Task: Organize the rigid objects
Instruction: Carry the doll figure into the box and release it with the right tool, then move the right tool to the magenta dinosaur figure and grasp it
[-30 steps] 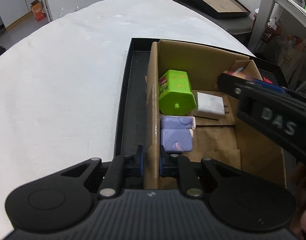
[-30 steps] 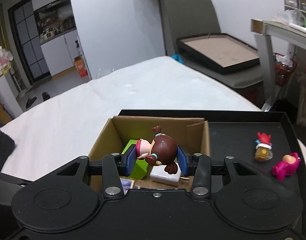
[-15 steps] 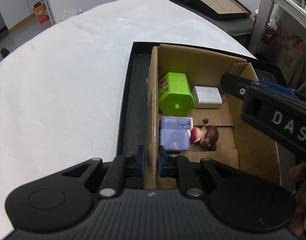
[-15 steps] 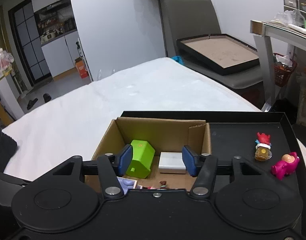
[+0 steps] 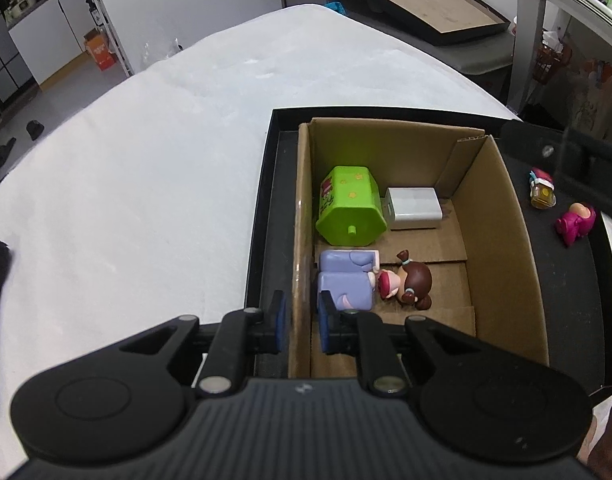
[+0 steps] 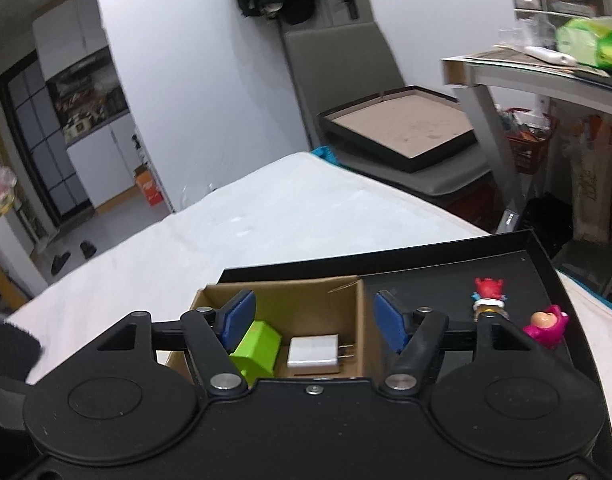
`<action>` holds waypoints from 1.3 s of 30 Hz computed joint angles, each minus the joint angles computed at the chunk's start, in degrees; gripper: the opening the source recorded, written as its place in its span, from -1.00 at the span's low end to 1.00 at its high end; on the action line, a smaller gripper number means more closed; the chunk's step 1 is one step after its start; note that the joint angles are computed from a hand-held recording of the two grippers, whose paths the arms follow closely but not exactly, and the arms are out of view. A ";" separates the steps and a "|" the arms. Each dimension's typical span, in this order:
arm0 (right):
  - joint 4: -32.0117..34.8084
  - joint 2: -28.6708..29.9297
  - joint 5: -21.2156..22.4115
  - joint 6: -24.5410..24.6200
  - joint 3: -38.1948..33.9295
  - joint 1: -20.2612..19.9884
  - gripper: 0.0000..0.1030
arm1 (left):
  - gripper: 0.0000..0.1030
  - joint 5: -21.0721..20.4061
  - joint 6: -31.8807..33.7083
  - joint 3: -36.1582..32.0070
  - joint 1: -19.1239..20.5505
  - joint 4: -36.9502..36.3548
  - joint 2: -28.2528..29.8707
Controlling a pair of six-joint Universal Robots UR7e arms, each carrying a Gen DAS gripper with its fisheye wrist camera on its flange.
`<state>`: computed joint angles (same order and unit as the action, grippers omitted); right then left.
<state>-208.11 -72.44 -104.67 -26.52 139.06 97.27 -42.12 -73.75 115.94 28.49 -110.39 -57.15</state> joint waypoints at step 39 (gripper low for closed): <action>8.25 -1.91 -4.08 22.15 -5.44 -16.09 0.48 | 0.14 3.77 -11.29 -18.05 2.98 26.97 11.92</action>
<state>-199.87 -74.35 -108.76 -4.37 133.61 81.19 -38.35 -85.05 97.89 31.48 -83.42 -45.23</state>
